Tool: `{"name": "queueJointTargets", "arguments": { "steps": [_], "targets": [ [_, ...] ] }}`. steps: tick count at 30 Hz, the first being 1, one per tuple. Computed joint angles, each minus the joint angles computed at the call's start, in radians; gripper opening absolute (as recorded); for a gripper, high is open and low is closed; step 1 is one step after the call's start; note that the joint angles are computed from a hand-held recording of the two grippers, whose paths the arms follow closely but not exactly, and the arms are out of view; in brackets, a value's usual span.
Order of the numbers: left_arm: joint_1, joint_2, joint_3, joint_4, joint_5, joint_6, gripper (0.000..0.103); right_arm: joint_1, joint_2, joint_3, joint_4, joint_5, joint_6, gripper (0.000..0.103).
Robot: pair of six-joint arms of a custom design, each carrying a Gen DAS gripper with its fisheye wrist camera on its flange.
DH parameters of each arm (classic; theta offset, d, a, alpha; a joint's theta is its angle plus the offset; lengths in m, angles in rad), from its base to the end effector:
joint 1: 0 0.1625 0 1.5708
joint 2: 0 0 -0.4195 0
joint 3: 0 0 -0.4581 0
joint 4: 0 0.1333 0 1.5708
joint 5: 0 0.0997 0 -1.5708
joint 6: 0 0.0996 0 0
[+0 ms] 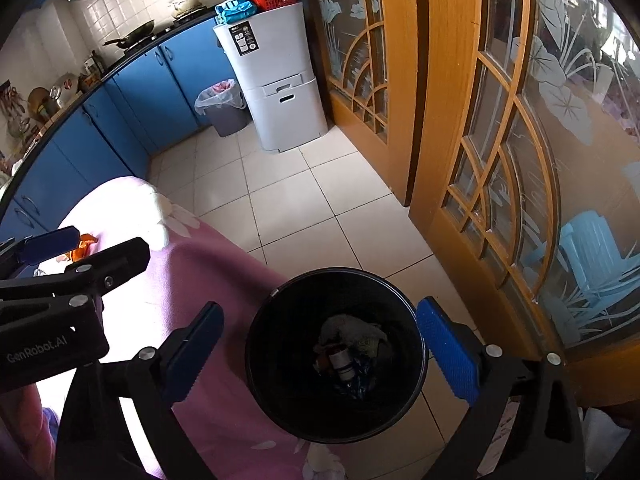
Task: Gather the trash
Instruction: 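Move both grippers back over the table toward the clear lid, then close the left gripper on the clear plastic lid rim while the right gripper approaches the white cup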
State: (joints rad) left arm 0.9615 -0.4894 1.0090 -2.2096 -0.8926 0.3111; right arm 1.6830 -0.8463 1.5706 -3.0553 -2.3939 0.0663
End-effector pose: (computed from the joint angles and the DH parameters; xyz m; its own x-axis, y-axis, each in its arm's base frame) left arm -0.3408 -0.8305 0.0671 -0.4746 0.6153 -0.6294 0.7495 0.6575 0.0775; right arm 0.1427 -0.7286 0.1927 -0.7360 0.4727 0.4846 -0.0324 0.6903 -0.7228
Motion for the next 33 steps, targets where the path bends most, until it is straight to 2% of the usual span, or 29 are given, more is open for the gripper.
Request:
{"name": "queueJointTargets", "arguments": {
  "steps": [10,15,20,22,25,28,33],
  "targets": [
    [0.034,-0.047,0.005,-0.007,0.021,-0.049,0.091,0.025,0.034,-0.040,0.033,0.018,-0.019,0.094],
    [0.072,-0.098,0.020,-0.011,0.064,-0.095,0.091,0.048,0.079,-0.091,0.075,0.073,-0.045,0.096],
    [0.112,-0.165,0.061,-0.033,0.128,-0.115,0.091,0.077,0.147,-0.177,0.181,0.120,-0.083,0.096],
    [0.129,-0.195,0.075,-0.006,0.153,-0.132,0.091,0.096,0.188,-0.221,0.202,0.112,-0.120,0.096],
    [0.157,-0.237,0.095,0.044,0.177,-0.172,0.091,0.116,0.242,-0.286,0.231,0.109,-0.127,0.096],
    [0.186,-0.273,0.111,0.127,0.184,-0.229,0.091,0.126,0.286,-0.350,0.277,0.102,-0.126,0.096],
    [0.223,-0.339,0.167,0.193,0.179,-0.261,0.091,0.144,0.348,-0.432,0.342,0.090,-0.130,0.096]
  ]
}}
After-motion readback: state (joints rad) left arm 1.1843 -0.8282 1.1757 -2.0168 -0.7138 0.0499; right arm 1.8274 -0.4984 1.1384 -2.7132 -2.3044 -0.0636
